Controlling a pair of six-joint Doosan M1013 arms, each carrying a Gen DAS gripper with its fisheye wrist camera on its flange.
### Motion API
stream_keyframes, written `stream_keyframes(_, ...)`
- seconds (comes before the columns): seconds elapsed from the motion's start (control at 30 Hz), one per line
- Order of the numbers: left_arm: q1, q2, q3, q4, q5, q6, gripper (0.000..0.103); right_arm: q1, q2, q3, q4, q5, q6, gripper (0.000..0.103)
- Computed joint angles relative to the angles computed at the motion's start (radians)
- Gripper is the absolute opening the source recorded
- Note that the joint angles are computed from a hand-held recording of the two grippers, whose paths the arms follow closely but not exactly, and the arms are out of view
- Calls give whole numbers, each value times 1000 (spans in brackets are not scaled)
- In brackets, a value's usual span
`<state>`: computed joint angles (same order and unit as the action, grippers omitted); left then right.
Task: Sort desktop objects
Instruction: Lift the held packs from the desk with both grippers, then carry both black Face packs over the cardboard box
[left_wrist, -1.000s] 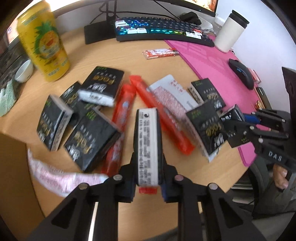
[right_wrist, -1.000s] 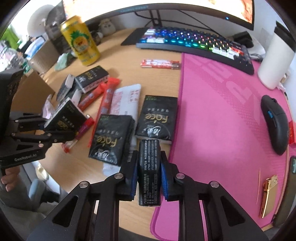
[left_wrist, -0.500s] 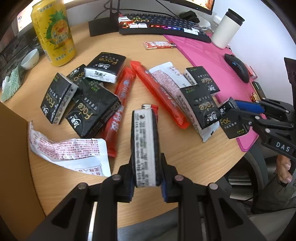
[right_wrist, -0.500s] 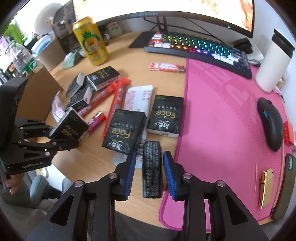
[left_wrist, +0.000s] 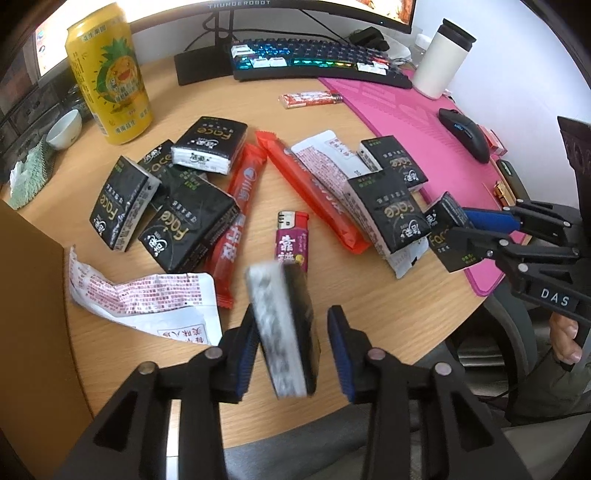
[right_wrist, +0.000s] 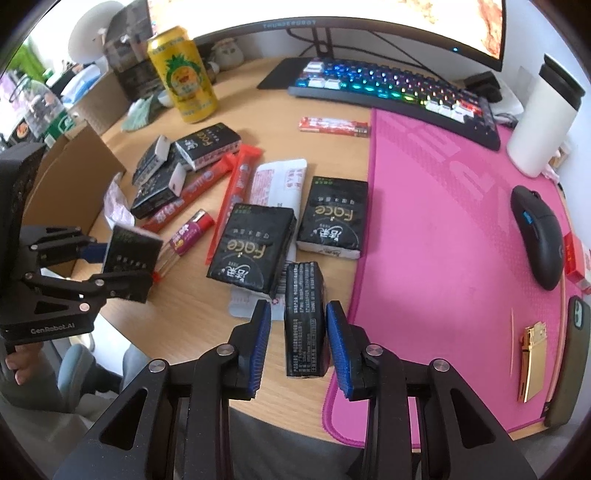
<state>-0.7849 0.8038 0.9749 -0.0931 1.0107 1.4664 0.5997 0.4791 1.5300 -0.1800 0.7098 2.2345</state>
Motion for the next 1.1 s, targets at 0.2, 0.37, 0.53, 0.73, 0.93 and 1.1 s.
stream_keyframes(0.2,0,20,-24,-8,35,9,27,-5,5,-1,11,0,-10,33)
stream_keyframes(0.37,-6,26,-32,1,47,17,22,-7,4,1,11,-7,-8,33)
stream_keyframes(0.53,-15,27,-34,38,52,16,28,-3,1,1,2,-6,-6,33)
stream_keyframes(0.73,-20,18,-17,40,50,27,40,0,-4,6,-9,-4,0,33)
stream_keyframes(0.93,-18,-6,16,53,28,1,40,1,-6,10,-11,-9,-1,33)
stream_keyframes(1.1,-15,-9,22,41,25,11,40,1,-4,9,-6,-10,-10,33)
